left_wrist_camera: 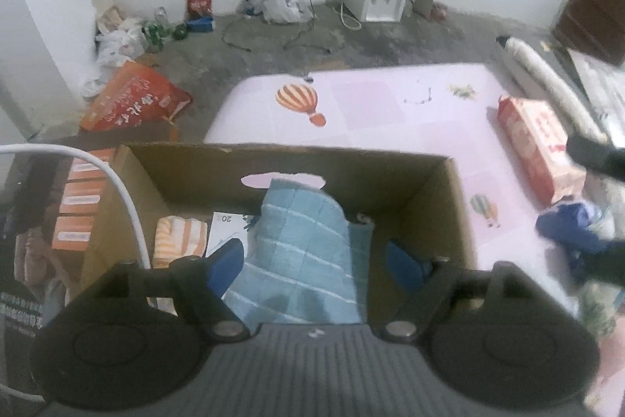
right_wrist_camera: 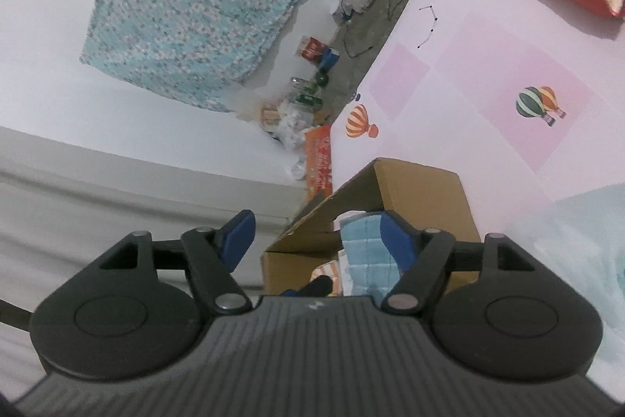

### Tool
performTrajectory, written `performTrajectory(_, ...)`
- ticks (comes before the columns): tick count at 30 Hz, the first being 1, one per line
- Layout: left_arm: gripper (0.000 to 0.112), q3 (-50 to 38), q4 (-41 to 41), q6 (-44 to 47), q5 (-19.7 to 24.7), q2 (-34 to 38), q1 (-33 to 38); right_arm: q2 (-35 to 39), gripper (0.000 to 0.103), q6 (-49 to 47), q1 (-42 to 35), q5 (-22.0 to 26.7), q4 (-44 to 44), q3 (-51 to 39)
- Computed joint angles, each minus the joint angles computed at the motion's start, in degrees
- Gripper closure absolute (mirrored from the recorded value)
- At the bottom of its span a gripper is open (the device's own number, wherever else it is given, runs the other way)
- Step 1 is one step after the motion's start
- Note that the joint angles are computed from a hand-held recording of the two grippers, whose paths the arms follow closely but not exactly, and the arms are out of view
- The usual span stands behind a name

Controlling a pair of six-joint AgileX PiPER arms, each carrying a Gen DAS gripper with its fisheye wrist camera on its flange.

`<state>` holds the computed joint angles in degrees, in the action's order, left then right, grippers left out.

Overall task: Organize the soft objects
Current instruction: 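Move both tools back toward the pile, left toward the white packet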

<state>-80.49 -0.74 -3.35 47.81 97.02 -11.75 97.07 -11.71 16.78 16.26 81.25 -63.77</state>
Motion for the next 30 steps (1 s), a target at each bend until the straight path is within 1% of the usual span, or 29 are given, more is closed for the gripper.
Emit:
performTrajectory(3,0.03,-0.5,1.8,-4.6,2.0,-2.7,-3.4,-3.7,0.031,-12.1,-1.8,1.6,12.7,6.2)
performTrajectory(4,0.03,-0.9,2.2,-6.2,2.6,-3.2,-4.7,-4.9,0.031,-14.4,-2.6,2.3,15.1,8.1)
performTrajectory(5,0.028,-1.4,2.6,-8.2,3.2,-3.7,-6.4,-6.5,0.031,-15.4,-3.6,3.1,16.2,10.2)
performTrajectory(7,0.026,-2.1,2.6,-10.9,3.9,-4.2,-9.7,-10.5,0.031,-15.0,-6.6,5.2,15.6,14.7)
performTrajectory(9,0.026,-3.2,2.4,-13.2,4.7,-4.0,-13.6,-14.6,0.031,-11.5,-10.4,7.4,11.0,18.1)
performTrajectory(12,0.026,-5.2,2.0,-16.7,5.2,-2.4,-20.4,-21.6,0.031,-4.1,-19.3,13.1,-0.4,22.0)
performTrajectory(14,0.026,-6.7,0.9,-18.2,5.2,-0.6,-24.0,-25.6,0.03,-1.1,-28.0,19.5,-7.5,23.1)
performTrajectory(17,0.026,-9.7,-1.4,-20.0,4.7,3.3,-28.6,-27.5,0.03,-2.7,-41.4,29.2,-13.7,22.5)
performTrajectory(19,0.026,-12.0,-4.3,-19.5,4.3,6.5,-30.5,-26.6,0.03,-4.6,-50.0,35.1,-18.6,19.9)
performTrajectory(21,0.027,-15.2,-7.1,-19.6,5.3,10.2,-31.9,-23.8,0.03,-7.7,-55.9,38.6,-21.8,16.9)
performTrajectory(23,0.027,-18.9,-8.9,-21.2,5.8,14.2,-32.8,-19.8,0.03,-10.3,-59.7,41.2,-24.4,13.3)
performTrajectory(25,0.027,-20.8,-11.5,-22.3,5.0,17.1,-32.8,-14.4,0.03,-12.7,-61.6,43.0,-26.6,8.5)
performTrajectory(26,0.027,-22.7,-12.5,-23.7,5.4,19.1,-32.6,-12.2,0.03,-13.4,-61.9,43.6,-27.3,6.8)
performTrajectory(30,0.028,-28.8,-12.8,-30.7,6.0,25.2,-32.5,-0.4,0.031,-13.5,-61.2,47.4,-29.9,-2.9)
